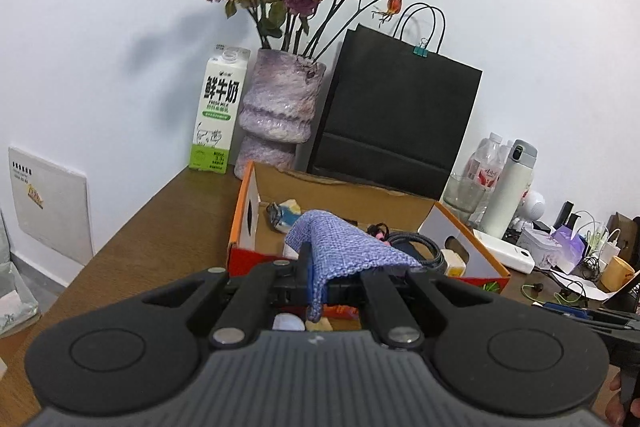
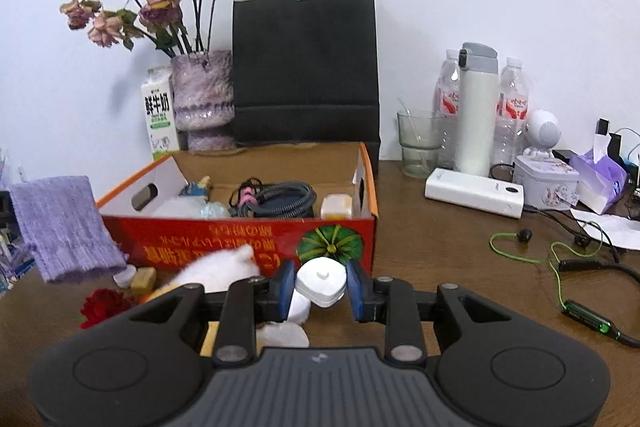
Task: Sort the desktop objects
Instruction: 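Carry the pouch and white item into the cardboard box and release them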
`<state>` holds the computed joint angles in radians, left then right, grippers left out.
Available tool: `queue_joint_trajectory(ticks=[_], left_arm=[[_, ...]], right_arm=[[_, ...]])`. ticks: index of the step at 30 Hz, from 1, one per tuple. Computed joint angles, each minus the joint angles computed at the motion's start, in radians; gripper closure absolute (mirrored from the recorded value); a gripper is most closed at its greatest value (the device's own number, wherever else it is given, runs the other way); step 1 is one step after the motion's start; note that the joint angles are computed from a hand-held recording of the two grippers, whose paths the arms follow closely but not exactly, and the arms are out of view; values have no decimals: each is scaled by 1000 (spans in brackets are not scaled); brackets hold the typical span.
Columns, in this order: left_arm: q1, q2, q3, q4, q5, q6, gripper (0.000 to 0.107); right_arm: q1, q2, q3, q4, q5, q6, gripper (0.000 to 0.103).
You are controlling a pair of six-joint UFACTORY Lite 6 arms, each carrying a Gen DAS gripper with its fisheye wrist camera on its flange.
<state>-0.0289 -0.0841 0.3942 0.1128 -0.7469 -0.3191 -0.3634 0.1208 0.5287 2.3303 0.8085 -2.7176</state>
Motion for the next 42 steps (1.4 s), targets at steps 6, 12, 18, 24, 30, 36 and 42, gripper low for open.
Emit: queue_joint_trajectory(ticks=[6, 12, 18, 24, 30, 36, 42], left_arm=[[-54, 31, 134, -67, 63, 72, 102], [-99, 167, 305, -108, 65, 36, 102], [-95, 387, 532, -103, 103, -6, 102], [-60, 578, 748, -71, 177, -10, 102], [-50, 677, 858, -63, 234, 15, 102], [-62, 720, 914, -202, 345, 109, 10], [-89, 683, 880, -378, 340, 292, 4]], right_arm=[[67, -2, 88, -8, -28, 87, 76], [167, 91, 274, 4, -74, 226, 76], [277, 270, 497, 82, -152, 223, 76], [326, 476, 746, 85, -253, 231, 76], [336, 584, 872, 38, -320, 272, 76], [339, 606, 898, 49, -390, 283, 10], [337, 570, 876, 70, -411, 260, 0]])
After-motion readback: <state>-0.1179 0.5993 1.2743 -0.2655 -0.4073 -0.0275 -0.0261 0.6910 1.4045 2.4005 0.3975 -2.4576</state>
